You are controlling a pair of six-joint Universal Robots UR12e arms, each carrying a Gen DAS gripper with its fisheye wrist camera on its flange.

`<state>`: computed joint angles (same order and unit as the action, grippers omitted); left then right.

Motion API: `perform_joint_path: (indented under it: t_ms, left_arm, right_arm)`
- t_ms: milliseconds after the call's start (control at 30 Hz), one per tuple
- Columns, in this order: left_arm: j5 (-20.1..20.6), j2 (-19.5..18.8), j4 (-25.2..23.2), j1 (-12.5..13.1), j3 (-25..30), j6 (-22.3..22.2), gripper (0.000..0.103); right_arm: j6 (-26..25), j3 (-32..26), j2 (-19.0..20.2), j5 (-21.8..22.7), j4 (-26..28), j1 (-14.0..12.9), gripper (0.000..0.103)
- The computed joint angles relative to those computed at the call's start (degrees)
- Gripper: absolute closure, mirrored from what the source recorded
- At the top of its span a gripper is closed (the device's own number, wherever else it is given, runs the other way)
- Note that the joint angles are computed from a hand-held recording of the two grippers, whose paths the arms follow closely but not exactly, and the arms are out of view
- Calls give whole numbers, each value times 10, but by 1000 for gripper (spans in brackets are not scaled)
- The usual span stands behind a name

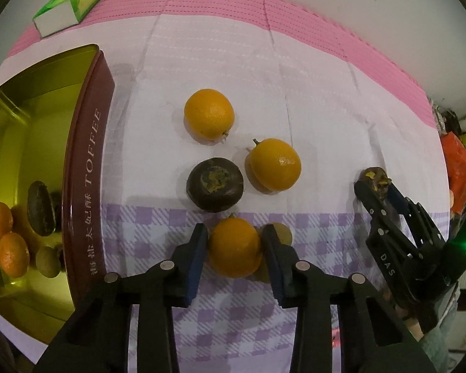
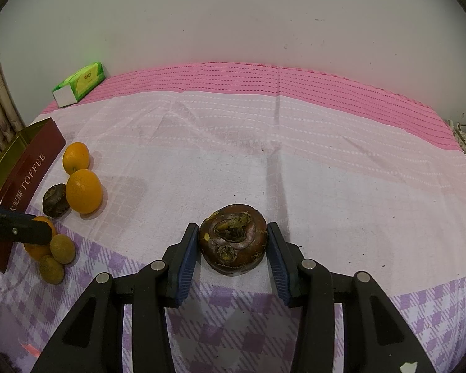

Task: Organize fruits
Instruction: 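Grasp an orange from the cluster with the left gripper, then carry the orange into the gold tin and open the left gripper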

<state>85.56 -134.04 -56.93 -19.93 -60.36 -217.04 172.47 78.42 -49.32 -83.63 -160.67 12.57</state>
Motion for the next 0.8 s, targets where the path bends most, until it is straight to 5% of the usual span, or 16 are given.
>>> perform_joint_path:
  t_ms: [600,800]
  left_arm:
    - [15,32,47,0,-43,2,66]
    - [64,56,72,4,-64,6,66]
  right_arm:
    - [1,1,0,-1,0,0,60]
    - [1,1,0,-1,-1,1,60]
